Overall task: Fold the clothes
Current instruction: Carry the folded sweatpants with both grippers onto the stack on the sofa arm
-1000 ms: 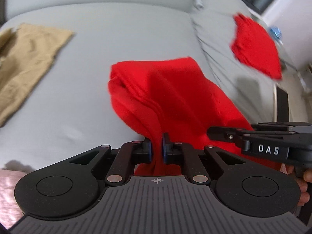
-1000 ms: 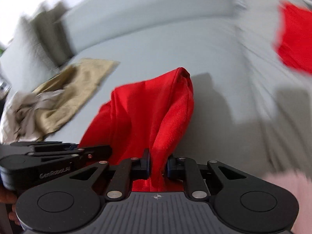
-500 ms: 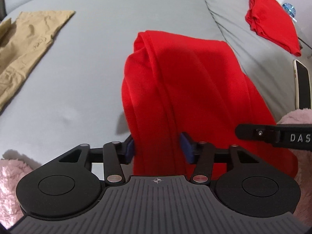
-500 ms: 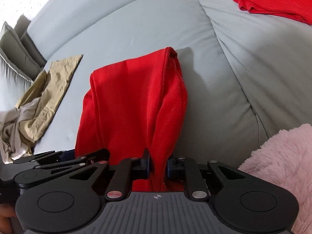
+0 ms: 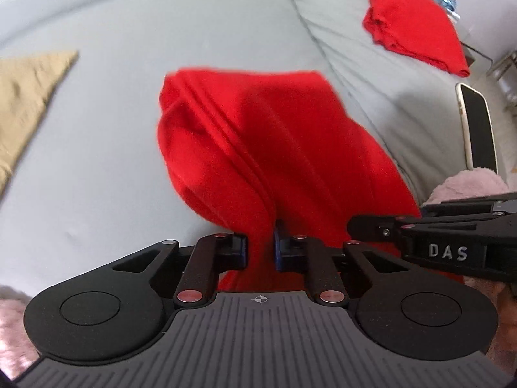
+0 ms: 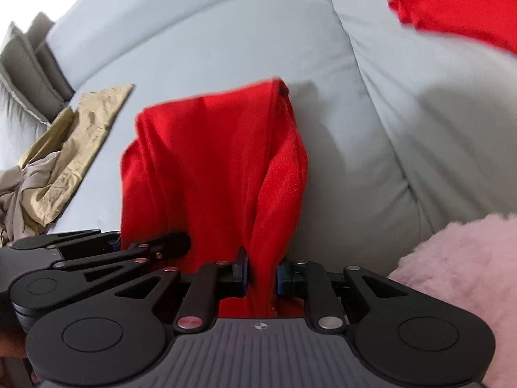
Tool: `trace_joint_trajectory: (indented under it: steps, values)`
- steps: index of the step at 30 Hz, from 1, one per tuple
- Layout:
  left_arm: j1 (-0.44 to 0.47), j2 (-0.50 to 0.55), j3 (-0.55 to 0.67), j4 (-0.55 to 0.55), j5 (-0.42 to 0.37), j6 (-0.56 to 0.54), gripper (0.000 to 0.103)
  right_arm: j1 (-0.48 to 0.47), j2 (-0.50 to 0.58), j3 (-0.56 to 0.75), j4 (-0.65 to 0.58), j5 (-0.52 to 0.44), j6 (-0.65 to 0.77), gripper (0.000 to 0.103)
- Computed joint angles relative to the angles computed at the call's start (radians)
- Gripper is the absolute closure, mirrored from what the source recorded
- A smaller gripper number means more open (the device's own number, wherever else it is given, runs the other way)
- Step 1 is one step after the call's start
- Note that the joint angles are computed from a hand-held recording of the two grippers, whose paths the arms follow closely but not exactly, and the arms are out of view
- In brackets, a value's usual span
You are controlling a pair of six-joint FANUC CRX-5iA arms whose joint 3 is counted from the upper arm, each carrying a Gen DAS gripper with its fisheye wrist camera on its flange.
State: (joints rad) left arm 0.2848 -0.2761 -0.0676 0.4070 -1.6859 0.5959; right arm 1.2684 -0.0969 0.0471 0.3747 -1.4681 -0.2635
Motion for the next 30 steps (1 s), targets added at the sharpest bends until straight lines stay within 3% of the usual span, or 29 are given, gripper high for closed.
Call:
trace_joint_trajectory:
  steps: [6,12,16,21,27,30]
  values:
    - [-0.049,-0.005,0.072,0.098,0.049,0.028,0.088,0.054,-0.066,-0.025,0.176,-0.056,-0.064,0.088]
    - [-0.271,0.158,0.25,0.212,0.169,0.147,0.088,0.02,-0.088,-0.002,0.383,-0.21,0.121,0.088]
    - [-0.453,0.277,0.338,0.232,0.287,0.209,0.088,-0.075,-0.159,-0.06,0.47,-0.284,0.236,0.088]
    - [-0.655,0.481,0.533,0.236,0.35,0.305,0.088,-0.217,-0.265,-0.151,0.501,-0.306,0.302,0.088]
    - [-0.788,0.678,0.721,0.171,0.391,0.392,0.086,-0.431,-0.359,-0.255,0.472,-0.191,0.321,0.087]
    - [-0.824,0.759,0.827,0.04,0.332,0.479,0.071,-0.571,-0.369,-0.302,0.349,-0.088,0.304,0.086]
